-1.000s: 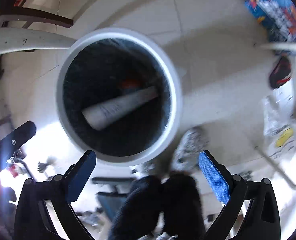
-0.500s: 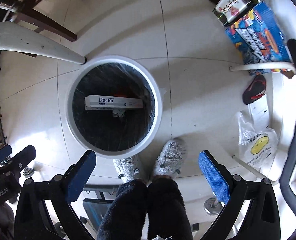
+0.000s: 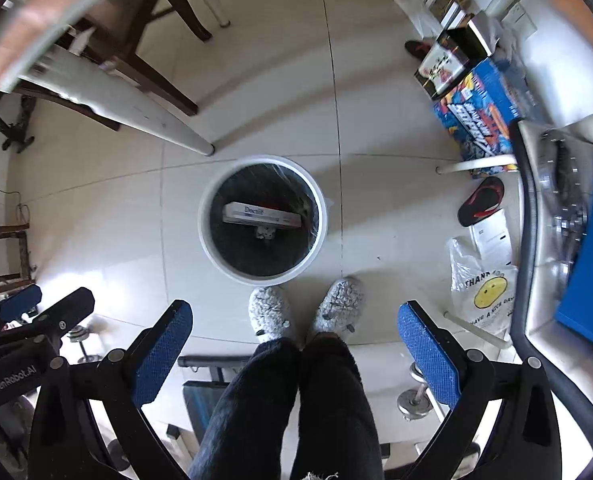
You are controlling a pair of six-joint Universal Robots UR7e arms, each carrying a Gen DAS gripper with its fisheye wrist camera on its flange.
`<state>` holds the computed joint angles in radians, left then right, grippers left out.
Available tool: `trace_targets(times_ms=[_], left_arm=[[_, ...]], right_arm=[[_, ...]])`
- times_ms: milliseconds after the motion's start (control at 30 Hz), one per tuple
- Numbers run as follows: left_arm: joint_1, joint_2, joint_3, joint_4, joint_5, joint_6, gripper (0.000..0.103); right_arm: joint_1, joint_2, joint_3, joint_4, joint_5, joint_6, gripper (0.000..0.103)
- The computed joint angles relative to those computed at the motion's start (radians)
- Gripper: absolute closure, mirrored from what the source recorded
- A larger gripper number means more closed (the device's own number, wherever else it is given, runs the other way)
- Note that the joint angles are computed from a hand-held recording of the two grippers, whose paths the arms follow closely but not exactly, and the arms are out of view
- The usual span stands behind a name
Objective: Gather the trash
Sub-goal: 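Swing both tools back up toward the table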
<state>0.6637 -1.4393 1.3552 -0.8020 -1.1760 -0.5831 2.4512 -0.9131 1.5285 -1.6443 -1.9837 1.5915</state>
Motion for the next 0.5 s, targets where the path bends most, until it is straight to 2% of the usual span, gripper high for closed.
trace_targets(times_ms=[267,400,500], left_arm=[[-0.073,0.086,-0.274,0.132,-0.037,-0.027,0.0],[-0.109,0.168,-0.443,0.173,-0.006,-0.022,0.0],[-0.13,0.25,-0.564,0.161,0.036,-0.001,0.0]], right_arm=[[0.098,0.039,-0.313,0.258,0.013,0.104,0.0],[0.133,0.063,-0.462,0.342,-0.021,0.156,0.0],[0.148,0.077,-0.575,0.413,-0.076,0.204,0.0]])
